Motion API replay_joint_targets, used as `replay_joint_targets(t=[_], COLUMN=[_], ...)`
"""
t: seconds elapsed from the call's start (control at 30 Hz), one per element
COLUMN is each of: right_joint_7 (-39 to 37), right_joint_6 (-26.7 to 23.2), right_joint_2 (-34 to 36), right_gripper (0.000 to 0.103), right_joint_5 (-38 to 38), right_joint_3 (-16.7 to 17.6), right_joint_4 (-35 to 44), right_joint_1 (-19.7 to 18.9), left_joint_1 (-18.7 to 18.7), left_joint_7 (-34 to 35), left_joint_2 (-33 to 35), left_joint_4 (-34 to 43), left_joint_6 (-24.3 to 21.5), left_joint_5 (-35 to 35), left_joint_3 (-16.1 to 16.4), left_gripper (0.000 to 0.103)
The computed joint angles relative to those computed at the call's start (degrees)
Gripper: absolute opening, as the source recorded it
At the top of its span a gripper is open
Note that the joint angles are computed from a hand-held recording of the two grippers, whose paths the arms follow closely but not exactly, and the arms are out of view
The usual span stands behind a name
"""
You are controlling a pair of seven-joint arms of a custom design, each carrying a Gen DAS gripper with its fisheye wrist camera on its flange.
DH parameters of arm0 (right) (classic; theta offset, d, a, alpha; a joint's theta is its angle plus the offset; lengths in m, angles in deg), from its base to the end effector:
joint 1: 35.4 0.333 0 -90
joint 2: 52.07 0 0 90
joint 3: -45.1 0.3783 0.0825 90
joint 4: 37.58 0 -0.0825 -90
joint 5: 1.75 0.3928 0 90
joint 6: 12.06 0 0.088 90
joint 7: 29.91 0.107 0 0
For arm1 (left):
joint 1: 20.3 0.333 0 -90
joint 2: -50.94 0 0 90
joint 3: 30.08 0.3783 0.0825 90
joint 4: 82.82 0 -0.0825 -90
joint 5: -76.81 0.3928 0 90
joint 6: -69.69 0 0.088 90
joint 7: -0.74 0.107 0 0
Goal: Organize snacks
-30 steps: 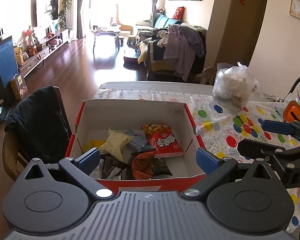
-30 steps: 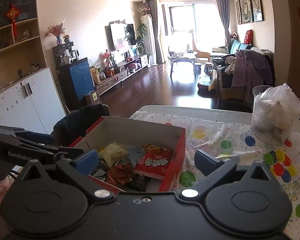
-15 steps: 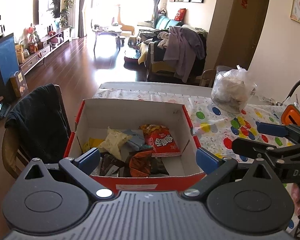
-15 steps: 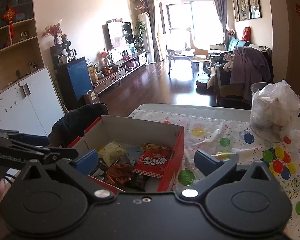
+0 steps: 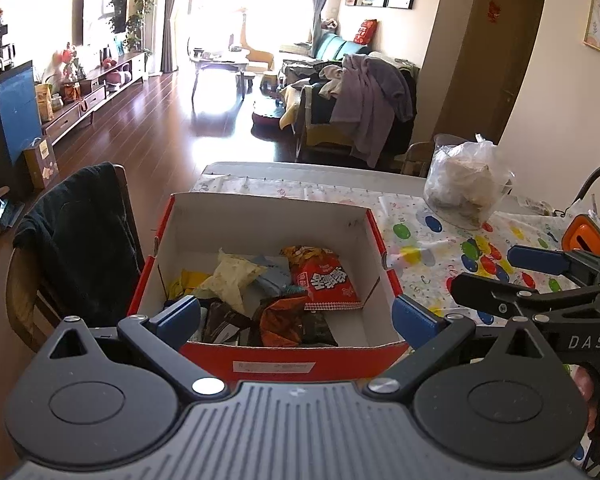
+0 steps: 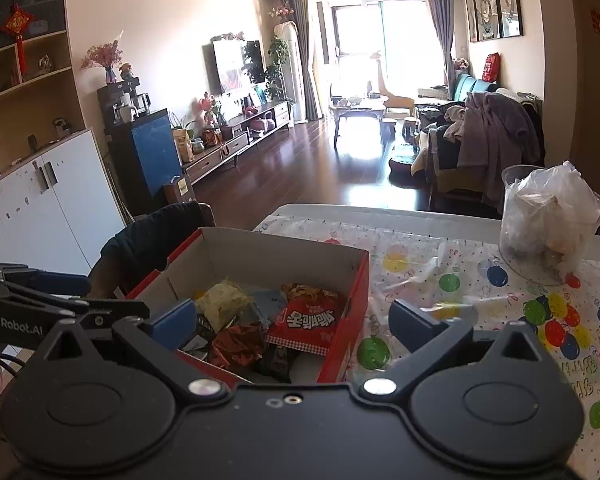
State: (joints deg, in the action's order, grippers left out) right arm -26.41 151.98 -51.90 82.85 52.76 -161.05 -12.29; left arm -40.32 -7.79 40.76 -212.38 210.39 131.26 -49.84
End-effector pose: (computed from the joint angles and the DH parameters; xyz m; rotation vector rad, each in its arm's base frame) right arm 0.5136 0.2418 0.4961 -1.9802 0.8993 -0.3131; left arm 0.3937 -0.3398 0.5256 -2.0162 1.3948 -0.7785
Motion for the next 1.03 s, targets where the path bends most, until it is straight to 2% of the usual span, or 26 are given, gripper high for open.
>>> replay_joint_targets(t=[0.3, 0.77, 1.03], right_joint_7=[3.31, 10.18, 11.34], right_joint_6=[0.22, 1.68, 1.23], right_joint_2=[0.26, 0.53, 0.72], right_gripper=[0.103, 0.103, 0.103], right_joint_5=[-2.12, -7.19, -8.29], right_joint_3=[0.25, 0.71, 0.46], right_joint_4=[-0.61, -1.11, -1.26], right_joint_1=[0.33, 0.98, 0.68], left_joint_1=[-0.43, -0.23, 0.03], left_joint_7=[0.71, 1.96, 1.91], left_joint_2=[-0.22, -1.44, -1.22], left_joint_4=[-0.37, -2.35, -2.37], left_joint_6=[-1.17, -0.1, -0.43], left_joint_5=[-1.33, -3.69, -5.28], left_joint_3=[-0.16, 0.41, 0.26], left_gripper=[0.103, 0.103, 0.103])
